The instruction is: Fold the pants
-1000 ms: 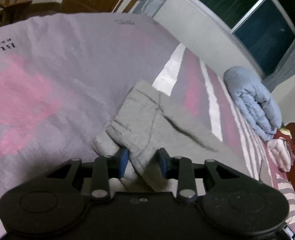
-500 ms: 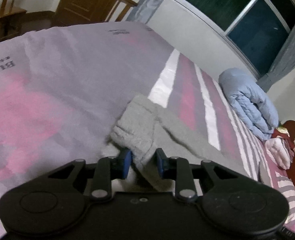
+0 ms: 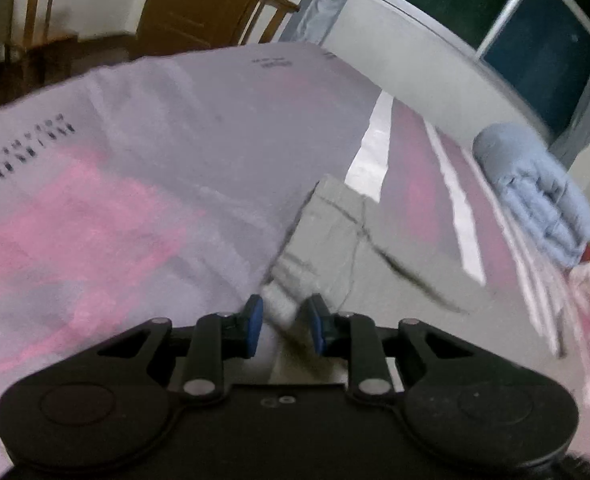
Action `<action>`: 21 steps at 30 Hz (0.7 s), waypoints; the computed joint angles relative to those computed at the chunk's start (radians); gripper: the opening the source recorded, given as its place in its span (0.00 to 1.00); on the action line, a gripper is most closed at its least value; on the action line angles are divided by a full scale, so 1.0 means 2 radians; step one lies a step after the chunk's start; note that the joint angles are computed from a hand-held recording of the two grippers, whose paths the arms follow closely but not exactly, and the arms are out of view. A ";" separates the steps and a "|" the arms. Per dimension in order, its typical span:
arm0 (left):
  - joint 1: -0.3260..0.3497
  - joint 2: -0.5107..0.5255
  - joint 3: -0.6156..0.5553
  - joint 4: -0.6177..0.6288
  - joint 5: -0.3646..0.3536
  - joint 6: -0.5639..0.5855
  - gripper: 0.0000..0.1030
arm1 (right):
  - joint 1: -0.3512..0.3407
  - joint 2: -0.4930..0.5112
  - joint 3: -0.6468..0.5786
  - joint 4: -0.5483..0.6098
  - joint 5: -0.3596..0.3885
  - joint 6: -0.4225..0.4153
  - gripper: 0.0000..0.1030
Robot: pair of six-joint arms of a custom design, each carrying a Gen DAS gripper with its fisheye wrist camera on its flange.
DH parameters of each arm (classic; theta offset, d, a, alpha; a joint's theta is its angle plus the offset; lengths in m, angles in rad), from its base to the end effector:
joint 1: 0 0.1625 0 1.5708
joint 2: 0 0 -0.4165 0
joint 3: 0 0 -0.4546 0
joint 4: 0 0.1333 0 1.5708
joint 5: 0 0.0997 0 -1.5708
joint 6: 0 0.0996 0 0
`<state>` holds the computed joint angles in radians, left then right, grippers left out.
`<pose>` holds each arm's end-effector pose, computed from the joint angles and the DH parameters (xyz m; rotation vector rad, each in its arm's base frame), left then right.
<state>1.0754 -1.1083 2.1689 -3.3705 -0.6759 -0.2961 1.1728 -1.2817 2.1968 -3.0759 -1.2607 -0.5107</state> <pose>-0.0632 -0.5609 0.1596 -0.1960 2.3238 -1.2436 -0.0551 -0.5534 0.1780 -0.3068 2.9446 -1.0103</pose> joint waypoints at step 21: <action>-0.085 0.115 -0.029 0.028 0.084 -0.022 0.22 | -0.025 -0.099 0.045 -0.060 0.008 -0.025 0.26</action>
